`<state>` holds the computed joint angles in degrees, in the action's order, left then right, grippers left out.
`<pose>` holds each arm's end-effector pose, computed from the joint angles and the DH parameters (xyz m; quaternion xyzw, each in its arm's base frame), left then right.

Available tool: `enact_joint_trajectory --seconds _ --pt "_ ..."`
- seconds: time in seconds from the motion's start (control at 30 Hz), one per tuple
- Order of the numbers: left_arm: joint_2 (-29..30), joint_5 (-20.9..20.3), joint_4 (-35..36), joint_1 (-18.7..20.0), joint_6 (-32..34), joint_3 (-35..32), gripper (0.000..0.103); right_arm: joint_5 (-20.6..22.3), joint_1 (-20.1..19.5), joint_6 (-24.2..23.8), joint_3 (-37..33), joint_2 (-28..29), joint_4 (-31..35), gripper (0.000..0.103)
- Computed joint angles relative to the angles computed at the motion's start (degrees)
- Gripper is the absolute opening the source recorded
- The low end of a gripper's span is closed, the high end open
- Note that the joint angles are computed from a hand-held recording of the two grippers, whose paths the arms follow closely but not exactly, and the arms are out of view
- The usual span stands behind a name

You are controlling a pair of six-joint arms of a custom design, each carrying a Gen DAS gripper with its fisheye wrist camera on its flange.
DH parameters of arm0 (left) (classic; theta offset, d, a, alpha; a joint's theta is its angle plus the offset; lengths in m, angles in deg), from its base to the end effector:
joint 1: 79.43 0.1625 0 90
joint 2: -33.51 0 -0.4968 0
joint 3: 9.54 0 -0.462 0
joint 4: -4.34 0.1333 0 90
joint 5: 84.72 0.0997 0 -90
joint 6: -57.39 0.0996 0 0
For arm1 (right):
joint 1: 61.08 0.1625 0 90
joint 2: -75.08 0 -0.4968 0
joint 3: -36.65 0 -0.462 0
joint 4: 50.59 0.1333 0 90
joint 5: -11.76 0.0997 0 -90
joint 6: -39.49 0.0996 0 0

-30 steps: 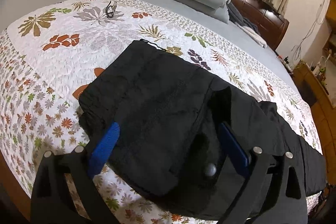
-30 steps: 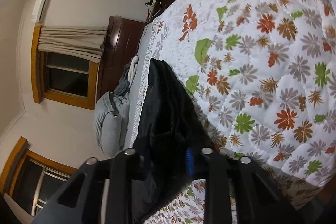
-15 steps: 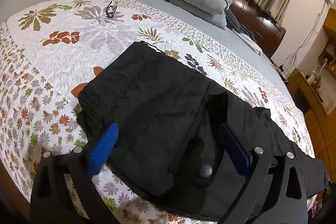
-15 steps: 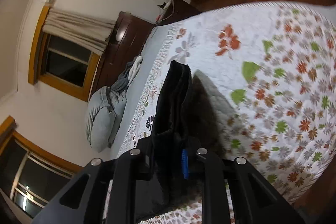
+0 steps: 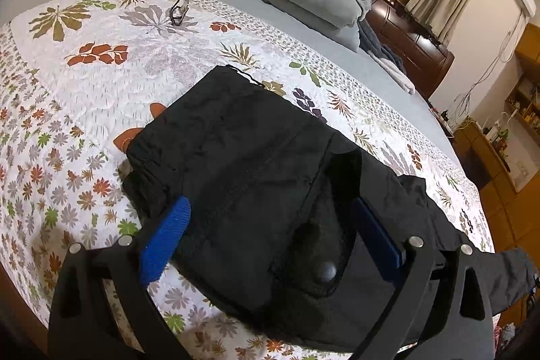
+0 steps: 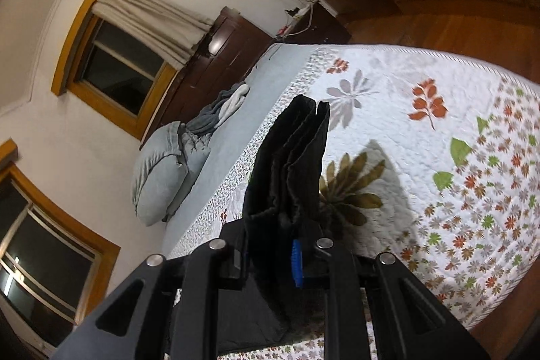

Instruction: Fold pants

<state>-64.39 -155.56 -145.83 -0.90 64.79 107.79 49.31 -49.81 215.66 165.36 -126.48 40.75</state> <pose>0.0624 -0.5273 0.4947 0.0944 0.9214 -0.3486 0.1437 0.3356 -0.1496 0.3076 -0.2377 -0.7349 0.6305 0.0763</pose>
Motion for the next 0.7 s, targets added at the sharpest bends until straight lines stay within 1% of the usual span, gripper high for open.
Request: enact_joint_trajectory --seconds 0.4,0.7 --pt "-0.17 -3.25 0.98 1.32 -0.56 -0.70 0.096 -6.06 -6.09 -13.38 -7.12 -1.90 13.24 0.019" --pt "-0.29 -3.96 1.03 1.56 -0.90 -0.69 0.096 -10.25 -10.69 -26.18 -11.72 -4.08 25.90 0.019"
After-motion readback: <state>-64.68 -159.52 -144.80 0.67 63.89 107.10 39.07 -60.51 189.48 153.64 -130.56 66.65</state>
